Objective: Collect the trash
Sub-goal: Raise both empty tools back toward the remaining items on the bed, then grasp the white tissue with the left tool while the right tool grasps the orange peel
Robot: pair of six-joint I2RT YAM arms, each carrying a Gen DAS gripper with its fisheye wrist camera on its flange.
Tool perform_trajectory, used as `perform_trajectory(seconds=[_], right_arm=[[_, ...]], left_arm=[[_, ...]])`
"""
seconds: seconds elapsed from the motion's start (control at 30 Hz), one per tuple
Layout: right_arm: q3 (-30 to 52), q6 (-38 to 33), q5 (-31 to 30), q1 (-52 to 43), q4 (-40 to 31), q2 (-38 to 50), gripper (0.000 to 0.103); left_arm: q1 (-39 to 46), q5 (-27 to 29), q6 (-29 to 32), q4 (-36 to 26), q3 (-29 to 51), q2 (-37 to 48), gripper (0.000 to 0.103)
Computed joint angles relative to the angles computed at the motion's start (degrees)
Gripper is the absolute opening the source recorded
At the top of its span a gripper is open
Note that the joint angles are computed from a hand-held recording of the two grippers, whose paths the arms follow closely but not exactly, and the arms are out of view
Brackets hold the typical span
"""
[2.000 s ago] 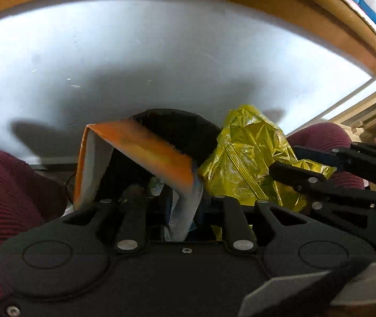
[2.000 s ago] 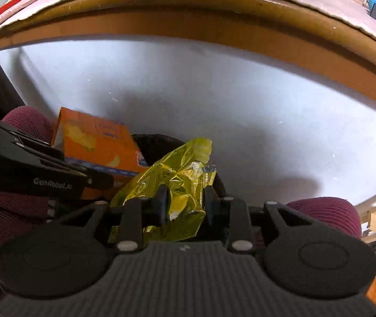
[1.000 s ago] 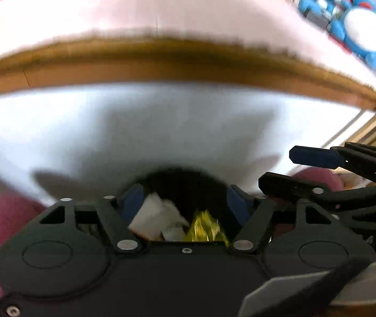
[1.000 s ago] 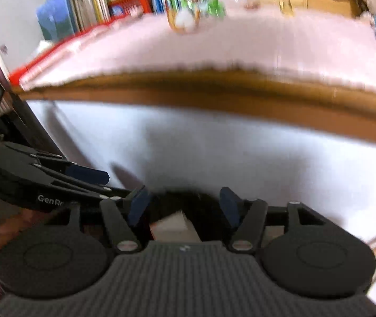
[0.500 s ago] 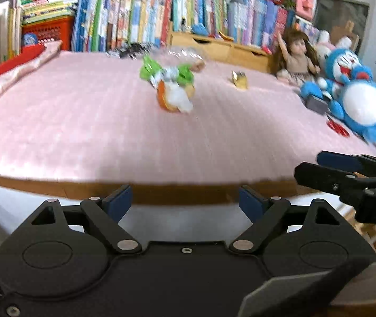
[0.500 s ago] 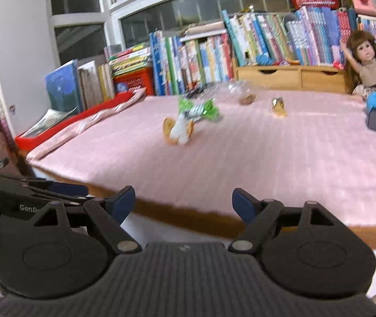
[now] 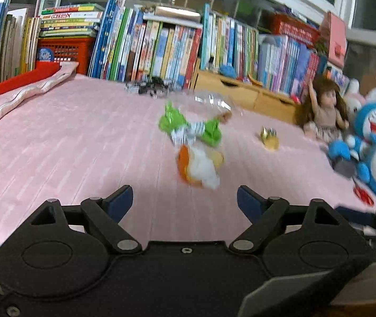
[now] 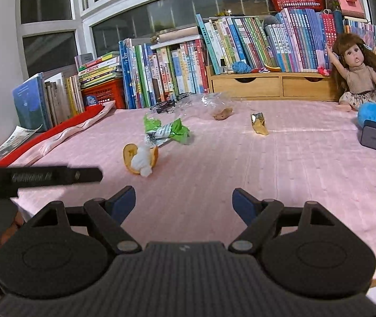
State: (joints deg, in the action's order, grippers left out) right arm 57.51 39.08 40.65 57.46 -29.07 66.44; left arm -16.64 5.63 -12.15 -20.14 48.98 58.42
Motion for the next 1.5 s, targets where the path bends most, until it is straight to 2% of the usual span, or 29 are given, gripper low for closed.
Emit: perform_trajectory(seconds=[0.07,0.1,0.13,0.2,0.27,0.37,0.57,0.7,0.77,0.8,0.97,1.17,1.33,1.5], right_arm=[[-0.18,-0.42,-0.11,-0.42,0.95,0.32,0.087],[-0.19,-0.54,0.08,-0.53,1.25,0.60,0.085],[-0.09,-0.66,0.32,-0.64,1.31,0.83,0.083],[0.05,-0.77,1.17,-1.00,1.52,1.39,0.078],[0.07,-0.42,0.58,-2.17,1.86,1.47,0.075],[-0.56,0.87,-0.74,-3.74,2.56,0.89,0.074],[-1.80,0.94,-0.28,-3.76,2.98,-0.26,0.074],[-2.33,0.80,-0.48,-3.96,2.73,-0.64,0.074],[-2.54,1.01,-0.54,-4.04,2.72,-0.70,0.074],[-2.69,1.05,-0.67,-4.19,2.82,-0.77,0.074],[-3.33,1.49,-2.30,-5.49,4.28,-0.83,0.074],[-2.09,0.39,-5.60,-7.06,7.20,2.11,0.074],[3.00,-3.33,-12.57,-9.59,10.76,9.37,0.074],[13.69,-10.65,-16.35,-10.68,10.74,21.76,0.089]], left_arm=[[-0.43,-0.67,0.44,2.09,1.20,2.78,0.057],[-1.00,-1.50,0.81,2.90,1.69,3.85,0.043],[-1.54,-1.96,1.28,3.26,1.84,4.35,0.037],[-2.43,-1.09,2.71,4.49,2.39,5.87,0.032],[-3.85,-1.09,3.72,6.26,2.38,6.96,0.031],[-6.35,-4.20,4.05,10.03,2.82,10.29,0.032],[-7.03,-6.16,3.18,12.00,8.34,21.34,0.032],[-7.01,-8.05,3.81,17.56,7.41,24.36,0.038],[-6.74,-7.52,3.55,17.69,7.40,24.57,0.032],[-6.84,-7.88,3.43,16.81,7.68,24.36,0.024],[-5.15,-4.70,2.33,13.64,6.14,19.61,0.023],[-3.25,-3.76,1.26,14.03,-0.06,7.15,0.023],[-0.07,-6.13,-0.90,12.89,-2.41,-0.19,0.023],[5.28,-3.71,-0.38,9.37,-2.64,-2.68,0.023]])
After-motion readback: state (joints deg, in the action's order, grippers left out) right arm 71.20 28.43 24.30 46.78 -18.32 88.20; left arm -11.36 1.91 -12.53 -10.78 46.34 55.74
